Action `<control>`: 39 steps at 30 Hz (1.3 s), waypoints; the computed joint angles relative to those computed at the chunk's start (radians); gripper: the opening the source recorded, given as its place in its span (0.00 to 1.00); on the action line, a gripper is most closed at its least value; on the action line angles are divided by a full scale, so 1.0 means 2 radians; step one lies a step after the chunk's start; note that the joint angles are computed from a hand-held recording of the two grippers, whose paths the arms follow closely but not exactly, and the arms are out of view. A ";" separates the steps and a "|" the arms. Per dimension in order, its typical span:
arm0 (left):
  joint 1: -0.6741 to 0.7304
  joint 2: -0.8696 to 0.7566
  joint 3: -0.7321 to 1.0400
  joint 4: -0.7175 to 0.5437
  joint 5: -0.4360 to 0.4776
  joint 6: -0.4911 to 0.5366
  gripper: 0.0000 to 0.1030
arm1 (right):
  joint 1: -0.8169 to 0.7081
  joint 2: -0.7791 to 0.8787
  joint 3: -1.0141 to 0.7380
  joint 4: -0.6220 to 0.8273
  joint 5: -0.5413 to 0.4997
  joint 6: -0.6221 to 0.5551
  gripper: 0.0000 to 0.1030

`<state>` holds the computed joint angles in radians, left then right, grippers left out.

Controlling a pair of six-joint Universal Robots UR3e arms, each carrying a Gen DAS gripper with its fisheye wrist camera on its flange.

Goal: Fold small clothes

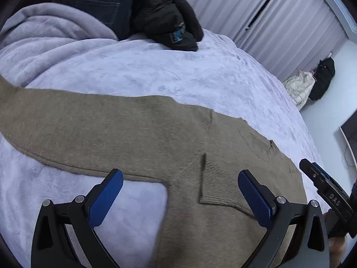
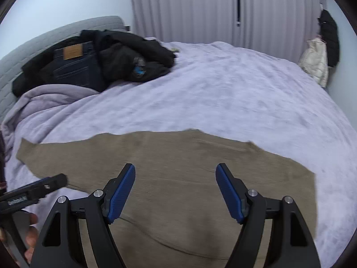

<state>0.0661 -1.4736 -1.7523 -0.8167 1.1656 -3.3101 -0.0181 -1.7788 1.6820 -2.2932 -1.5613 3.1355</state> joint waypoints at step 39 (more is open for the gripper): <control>0.454 -0.039 -0.131 0.024 -0.202 0.028 1.00 | -0.244 -0.132 0.294 -0.109 0.038 -0.115 0.83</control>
